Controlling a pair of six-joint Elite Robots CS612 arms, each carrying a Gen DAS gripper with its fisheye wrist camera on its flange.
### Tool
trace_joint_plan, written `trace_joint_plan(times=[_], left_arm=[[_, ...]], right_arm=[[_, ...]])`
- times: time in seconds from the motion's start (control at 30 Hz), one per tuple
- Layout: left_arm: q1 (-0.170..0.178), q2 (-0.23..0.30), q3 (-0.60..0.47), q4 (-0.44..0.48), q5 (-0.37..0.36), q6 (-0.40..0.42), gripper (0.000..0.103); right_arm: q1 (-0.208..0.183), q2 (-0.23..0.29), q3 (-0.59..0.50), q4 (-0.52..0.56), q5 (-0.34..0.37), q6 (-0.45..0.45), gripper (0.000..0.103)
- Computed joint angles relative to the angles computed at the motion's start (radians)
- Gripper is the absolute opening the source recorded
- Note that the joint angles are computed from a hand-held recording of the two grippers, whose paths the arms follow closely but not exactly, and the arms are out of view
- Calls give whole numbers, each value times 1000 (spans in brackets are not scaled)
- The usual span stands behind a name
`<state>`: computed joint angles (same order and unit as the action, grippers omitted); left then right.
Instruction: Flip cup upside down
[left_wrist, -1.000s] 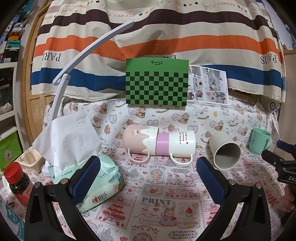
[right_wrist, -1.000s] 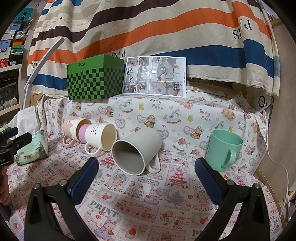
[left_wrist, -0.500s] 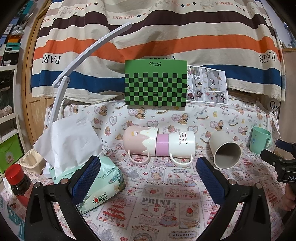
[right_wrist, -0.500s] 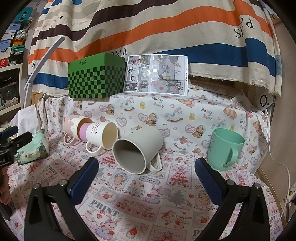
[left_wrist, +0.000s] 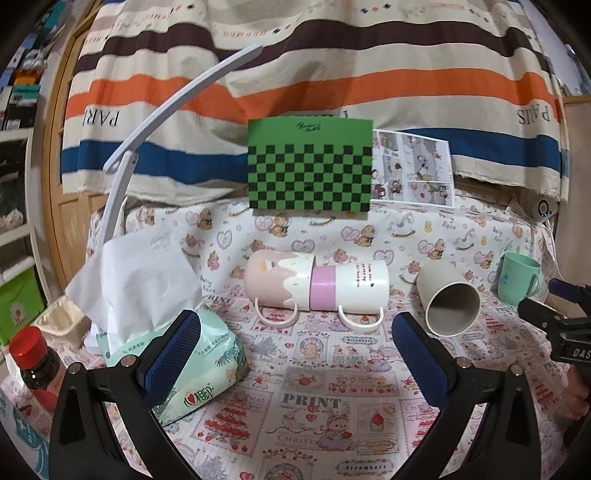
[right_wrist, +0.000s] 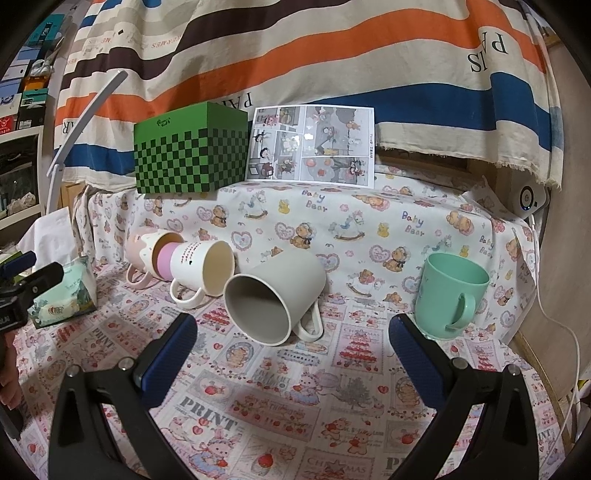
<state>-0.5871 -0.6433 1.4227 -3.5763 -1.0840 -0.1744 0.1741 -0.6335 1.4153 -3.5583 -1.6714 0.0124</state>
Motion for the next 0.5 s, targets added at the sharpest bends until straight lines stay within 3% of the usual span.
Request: trace_joint_plan(times=[0.1,0.23,0.33,0.37,0.43,0.5], left_arm=[[4,0,-2,-2,-36,16,103],[2,-1,-4,20,15,-29,103],[4,-3,-12,61,3,-28,103],[3,-3,-19,91,4,-20,103],[-11,-8,-46,214,83,-28,103],[-15,-20,-69,289,57,-8,103]], right_arm=[[-6,-5,1,23,4,27,103],[-11,-7,1,42,-4,68,103],[-14,-8,2,44,-26,106,103],[-16,-9,5,44,-33,128,103],[-20,-10,7,51,-53,176,103],[-29,-15,11,71,-59,243,103]])
